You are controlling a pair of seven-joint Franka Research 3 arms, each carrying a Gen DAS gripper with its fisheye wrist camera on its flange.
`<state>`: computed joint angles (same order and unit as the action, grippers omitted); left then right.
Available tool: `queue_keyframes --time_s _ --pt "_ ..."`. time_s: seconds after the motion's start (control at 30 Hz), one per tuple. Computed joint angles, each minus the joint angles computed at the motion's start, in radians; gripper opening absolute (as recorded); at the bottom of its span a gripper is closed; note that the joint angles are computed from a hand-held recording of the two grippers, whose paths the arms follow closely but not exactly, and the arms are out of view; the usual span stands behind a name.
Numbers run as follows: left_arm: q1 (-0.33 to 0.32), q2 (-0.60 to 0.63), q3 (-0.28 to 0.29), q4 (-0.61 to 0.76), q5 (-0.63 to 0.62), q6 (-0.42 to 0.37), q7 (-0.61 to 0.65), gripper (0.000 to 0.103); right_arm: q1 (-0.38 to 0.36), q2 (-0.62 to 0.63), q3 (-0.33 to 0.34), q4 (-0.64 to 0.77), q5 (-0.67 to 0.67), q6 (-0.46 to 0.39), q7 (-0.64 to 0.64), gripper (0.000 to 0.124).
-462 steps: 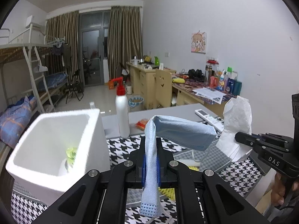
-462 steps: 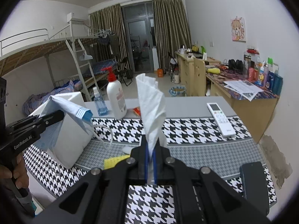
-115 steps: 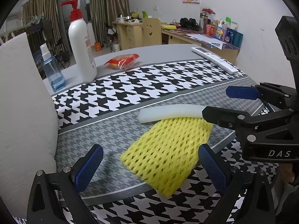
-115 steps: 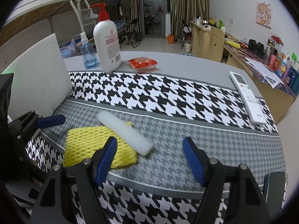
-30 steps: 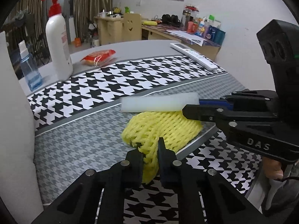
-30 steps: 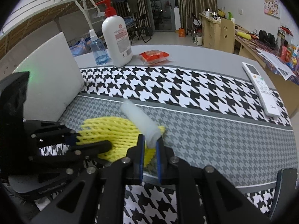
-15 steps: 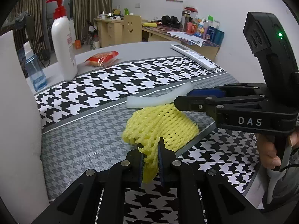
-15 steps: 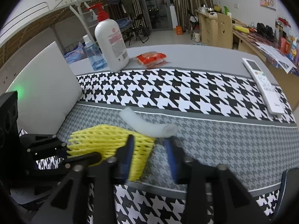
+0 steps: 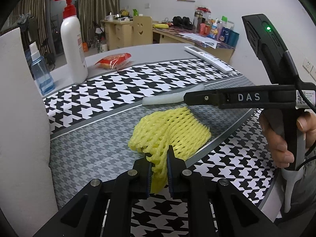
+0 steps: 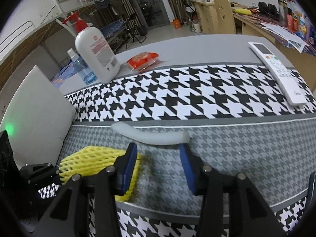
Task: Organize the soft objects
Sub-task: 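Lift the yellow mesh and white foam stick off the table with both grippers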
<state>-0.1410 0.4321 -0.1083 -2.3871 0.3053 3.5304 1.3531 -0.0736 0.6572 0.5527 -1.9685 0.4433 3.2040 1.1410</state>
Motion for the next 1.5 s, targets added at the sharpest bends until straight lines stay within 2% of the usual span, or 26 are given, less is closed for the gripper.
queue_keyframes --time_s 0.2,0.23,0.27,0.3,0.37,0.47,0.6,0.8,0.97,1.03,1.1,1.27,1.4,1.47,1.5 --pt "0.008 -0.006 0.003 -0.01 0.002 0.01 -0.005 0.014 0.01 0.0 -0.011 0.009 0.004 0.004 0.019 0.05" --pt "0.009 -0.008 0.003 -0.012 0.003 0.011 -0.005 0.014 0.036 -0.011 -0.04 0.004 0.001 0.003 0.027 0.05" --pt "0.013 -0.009 0.002 -0.013 0.005 0.013 -0.006 0.014 0.095 -0.033 -0.104 -0.006 -0.005 0.006 0.042 0.05" --pt "0.013 -0.009 0.002 -0.014 0.005 0.015 -0.006 0.014 0.16 -0.055 -0.171 -0.027 -0.015 0.038 0.052 0.05" --pt "0.024 -0.01 -0.004 -0.015 0.015 0.015 -0.01 0.014 0.228 -0.081 -0.24 -0.061 -0.047 0.1 0.057 0.05" --pt "0.033 -0.011 -0.01 -0.017 0.024 0.02 -0.017 0.014 0.196 -0.079 -0.207 -0.062 -0.106 0.117 0.068 0.05" --pt "0.044 -0.023 -0.012 -0.034 0.037 0.04 -0.022 0.014 0.336 -0.073 -0.343 -0.019 -0.134 0.091 0.089 0.05" --pt "0.064 -0.044 -0.015 -0.06 0.058 0.06 -0.032 0.014 0.401 -0.044 -0.411 0.039 -0.167 0.035 0.084 0.05" --pt "0.094 -0.049 -0.028 -0.066 0.092 0.062 -0.053 0.014 0.409 -0.016 -0.426 0.083 -0.177 -0.01 0.077 0.05" --pt "0.099 -0.05 -0.03 -0.066 0.102 0.06 -0.059 0.014 0.447 -0.003 -0.468 0.105 -0.179 -0.03 0.091 0.05" --pt "0.108 -0.05 -0.036 -0.067 0.118 0.063 -0.068 0.014 0.457 0.005 -0.478 0.117 -0.184 -0.037 0.093 0.05" --pt "0.122 -0.047 -0.041 -0.061 0.146 0.059 -0.084 0.014 0.535 0.023 -0.563 0.133 -0.204 -0.027 0.124 0.05" --pt "0.134 -0.041 -0.048 -0.05 0.167 0.052 -0.1 0.014 0.544 0.035 -0.575 0.148 -0.211 -0.027 0.138 0.05" --pt "0.141 -0.04 -0.052 -0.048 0.179 0.053 -0.109 0.014 0.556 0.04 -0.589 0.153 -0.21 -0.024 0.15 0.042" --pt "0.141 -0.041 -0.052 -0.048 0.182 0.055 -0.111 0.014 0.581 0.041 -0.618 0.155 -0.209 -0.025 0.166 0.033"
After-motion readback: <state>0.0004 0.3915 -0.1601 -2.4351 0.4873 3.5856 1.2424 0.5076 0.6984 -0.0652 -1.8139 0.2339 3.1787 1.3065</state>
